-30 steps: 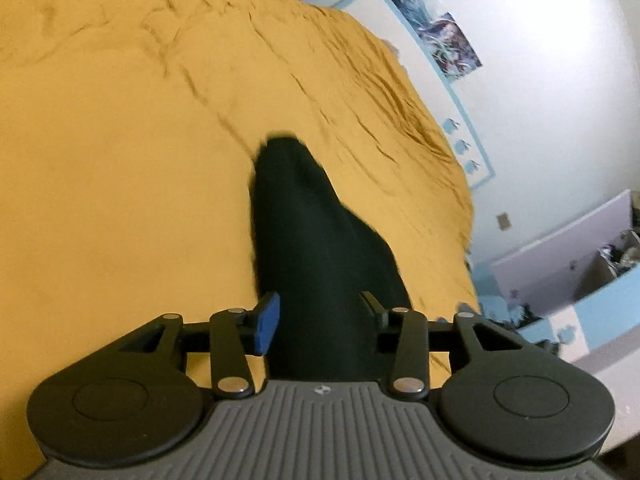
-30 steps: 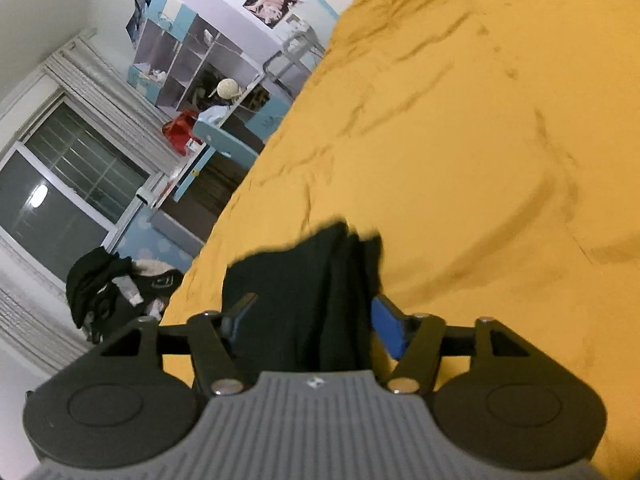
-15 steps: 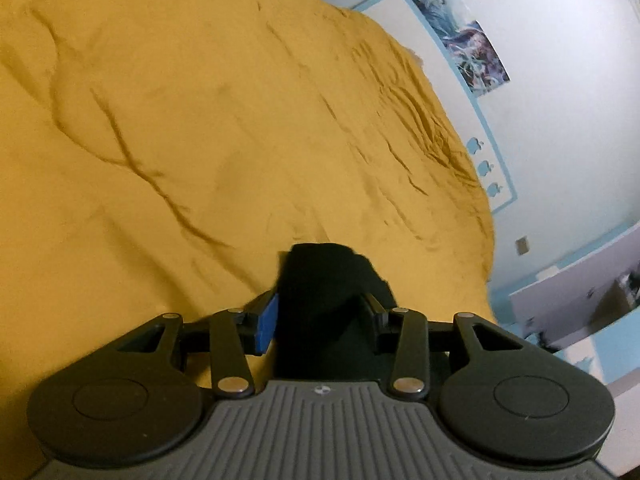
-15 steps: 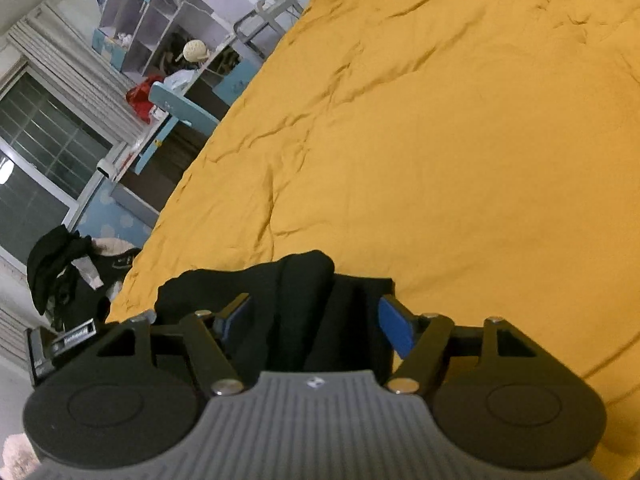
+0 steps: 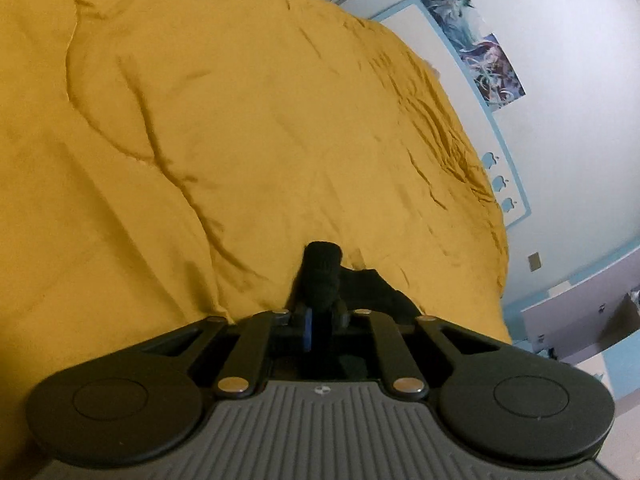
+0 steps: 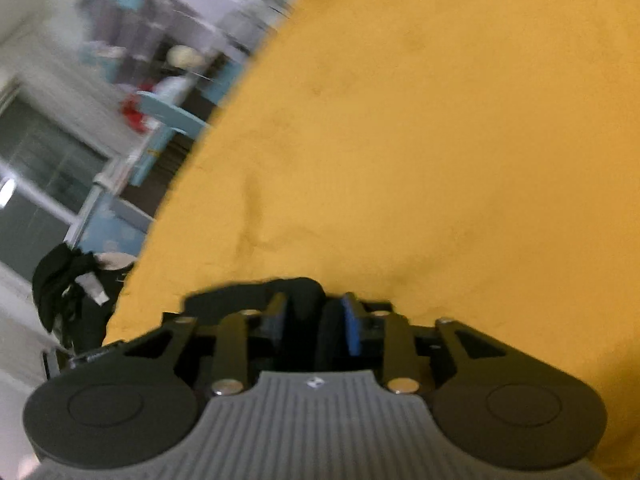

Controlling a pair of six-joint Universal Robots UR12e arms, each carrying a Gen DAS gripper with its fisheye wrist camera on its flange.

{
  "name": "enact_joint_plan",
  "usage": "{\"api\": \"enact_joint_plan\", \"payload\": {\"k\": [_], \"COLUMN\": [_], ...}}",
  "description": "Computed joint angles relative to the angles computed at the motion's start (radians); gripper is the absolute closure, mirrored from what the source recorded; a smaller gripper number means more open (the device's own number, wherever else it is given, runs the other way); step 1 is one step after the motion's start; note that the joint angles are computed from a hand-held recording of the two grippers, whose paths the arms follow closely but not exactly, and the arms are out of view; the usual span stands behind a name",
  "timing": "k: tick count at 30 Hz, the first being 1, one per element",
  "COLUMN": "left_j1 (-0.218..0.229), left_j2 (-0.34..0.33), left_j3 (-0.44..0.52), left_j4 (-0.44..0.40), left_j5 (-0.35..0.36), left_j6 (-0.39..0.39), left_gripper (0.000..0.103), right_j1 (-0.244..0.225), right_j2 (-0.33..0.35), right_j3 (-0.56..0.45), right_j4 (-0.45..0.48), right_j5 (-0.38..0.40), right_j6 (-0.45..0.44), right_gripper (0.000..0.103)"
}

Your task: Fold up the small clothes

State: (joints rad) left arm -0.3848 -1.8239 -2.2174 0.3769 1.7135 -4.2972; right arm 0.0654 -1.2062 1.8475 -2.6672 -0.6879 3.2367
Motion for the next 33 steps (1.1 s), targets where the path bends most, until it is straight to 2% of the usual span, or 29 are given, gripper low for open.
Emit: {"api": "enact_joint_plan", "payload": {"k": [2, 4, 5, 6, 7, 8, 9, 10, 11, 13, 15, 16, 18, 19, 21, 22, 24, 25, 27, 28, 29, 30, 33], "left_j1": [-0.005, -0.01, -0.021, -0.038, -0.061, -0.086, -0.109, -0.134, -0.168, -0.228, -0.303, -0.335, -0.392, -0.41, -0.448, -0.462, -0.475, -0.468, -0.469, -0.471, -0.47, -0.47, -0.47], "left_j2": [0.01, 0.031, 0.045, 0.062, 0.079, 0.098, 0.115, 0.128, 0.138, 0.151, 0.15, 0.147, 0.134, 0.131, 0.123, 0.124, 0.129, 0.133, 0.129, 0.122, 0.114, 0.115, 0.123], "left_j3": [-0.002, -0.006, -0.006, -0.005, -0.003, -0.003, -0.002, -0.003, -0.004, 0.006, 0.023, 0.03, 0.04, 0.039, 0.047, 0.051, 0.056, 0.053, 0.043, 0.035, 0.024, 0.018, 0.015], "left_j4": [-0.004, -0.001, -0.01, -0.022, -0.032, -0.045, -0.062, -0.058, -0.048, -0.071, -0.097, -0.102, -0.103, -0.098, -0.122, -0.155, -0.229, -0.252, -0.279, -0.26, -0.239, -0.247, -0.251], "left_j5": [0.002, 0.011, 0.033, 0.063, 0.098, 0.124, 0.135, 0.135, 0.135, 0.147, 0.168, 0.177, 0.204, 0.212, 0.249, 0.258, 0.278, 0.267, 0.269, 0.276, 0.278, 0.282, 0.284], "left_j6": [0.001, 0.003, 0.017, 0.05, 0.089, 0.128, 0.144, 0.156, 0.167, 0.163, 0.142, 0.124, 0.07, 0.042, -0.03, -0.055, -0.087, -0.095, -0.114, -0.123, -0.13, -0.144, -0.157], "left_gripper": [0.082, 0.082, 0.082, 0.082, 0.082, 0.082, 0.082, 0.082, 0.082, 0.081, 0.081, 0.081, 0.081, 0.081, 0.081, 0.081, 0.081, 0.077, 0.076, 0.081, 0.091, 0.096, 0.095], "right_j1": [-0.013, -0.02, -0.024, -0.026, -0.028, -0.032, -0.039, -0.051, -0.066, -0.103, -0.136, -0.146, -0.162, -0.168, -0.175, -0.176, -0.175, -0.176, -0.166, -0.16, -0.157, -0.155, -0.166], "right_j2": [0.015, 0.003, -0.013, -0.032, -0.059, -0.093, -0.123, -0.155, -0.192, -0.257, -0.334, -0.371, -0.433, -0.457, -0.497, -0.509, -0.528, -0.534, -0.529, -0.526, -0.52, -0.514, -0.517], "right_j3": [0.006, 0.01, 0.017, 0.022, 0.034, 0.061, 0.087, 0.115, 0.141, 0.177, 0.218, 0.239, 0.269, 0.279, 0.297, 0.304, 0.328, 0.343, 0.364, 0.375, 0.386, 0.392, 0.41], "right_j4": [-0.022, -0.012, -0.017, -0.01, -0.022, -0.075, -0.127, -0.157, -0.144, -0.044, 0.09, 0.135, 0.235, 0.296, 0.373, 0.398, 0.382, 0.359, 0.285, 0.245, 0.211, 0.193, 0.172], "right_j5": [0.055, 0.057, 0.05, 0.031, -0.003, -0.036, -0.051, -0.043, -0.022, 0.058, 0.108, 0.101, 0.073, 0.054, 0.013, -0.004, -0.046, -0.067, -0.133, -0.157, -0.183, -0.204, -0.2], "right_j6": [0.067, 0.072, 0.056, 0.026, -0.015, -0.076, -0.137, -0.205, -0.283, -0.419, -0.561, -0.615, -0.712, -0.761, -0.825, -0.852, -0.871, -0.866, -0.82, -0.792, -0.774, -0.759, -0.709], "right_gripper": [0.076, 0.071, 0.057, 0.036, 0.028, 0.022, 0.022, 0.022, 0.022, 0.024, 0.032, 0.037, 0.063, 0.066, 0.082, 0.082, 0.082, 0.082, 0.086, 0.088, 0.089, 0.09, 0.09]}}
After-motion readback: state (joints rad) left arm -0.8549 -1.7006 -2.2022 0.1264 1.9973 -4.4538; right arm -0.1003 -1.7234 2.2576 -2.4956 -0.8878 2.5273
